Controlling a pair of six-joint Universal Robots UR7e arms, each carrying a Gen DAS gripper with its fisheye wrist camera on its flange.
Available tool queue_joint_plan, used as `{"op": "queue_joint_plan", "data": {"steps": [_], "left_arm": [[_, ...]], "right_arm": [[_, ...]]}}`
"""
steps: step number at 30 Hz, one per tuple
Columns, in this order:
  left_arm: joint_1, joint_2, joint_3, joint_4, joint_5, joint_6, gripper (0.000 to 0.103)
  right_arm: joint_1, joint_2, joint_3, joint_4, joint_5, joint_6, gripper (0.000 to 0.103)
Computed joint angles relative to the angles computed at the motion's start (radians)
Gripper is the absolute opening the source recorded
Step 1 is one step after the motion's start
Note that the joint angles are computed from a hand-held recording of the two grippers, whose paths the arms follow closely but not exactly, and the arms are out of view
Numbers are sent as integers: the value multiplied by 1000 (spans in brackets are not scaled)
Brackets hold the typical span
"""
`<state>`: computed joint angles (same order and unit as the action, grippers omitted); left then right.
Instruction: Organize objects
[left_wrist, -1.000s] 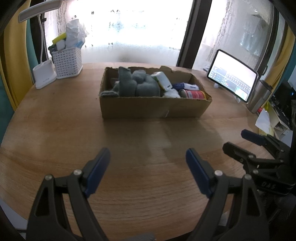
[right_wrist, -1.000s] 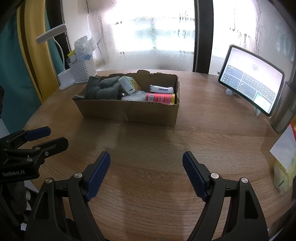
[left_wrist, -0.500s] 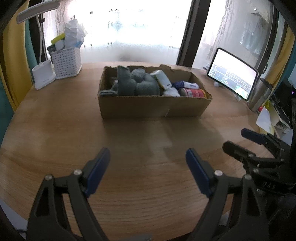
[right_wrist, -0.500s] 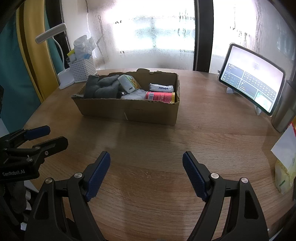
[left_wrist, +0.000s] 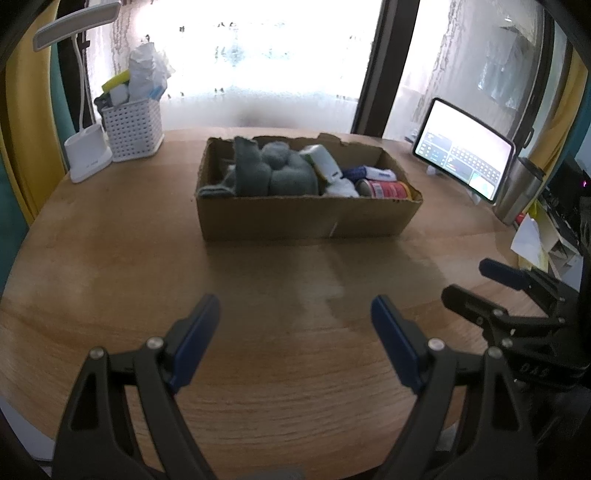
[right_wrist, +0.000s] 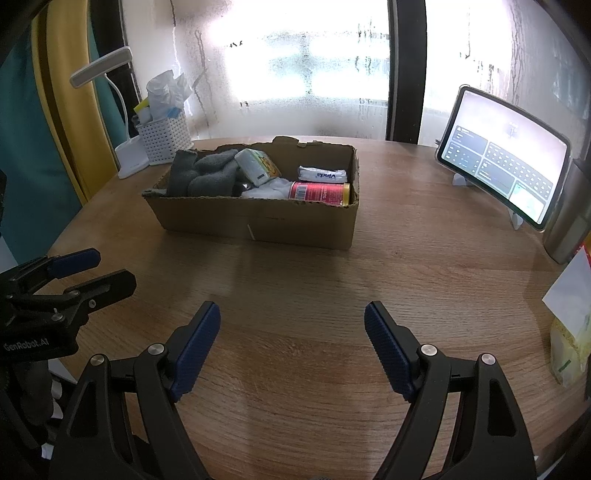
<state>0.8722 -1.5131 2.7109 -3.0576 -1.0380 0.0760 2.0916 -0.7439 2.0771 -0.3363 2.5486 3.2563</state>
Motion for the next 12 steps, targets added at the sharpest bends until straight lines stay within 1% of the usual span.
{"op": "queue_joint_plan", "data": {"steps": [5,8,12], "left_arm": [[-5,7,1,-10,14,7,85],[-5,13,6,-32,14,21,85],[2,16,0,-27,5,25,85]], "right_arm": [[0,1,0,-1,1,-1,83],[0,1,0,0,1,0,83],[-6,-2,0,0,-1,-2,83]]}}
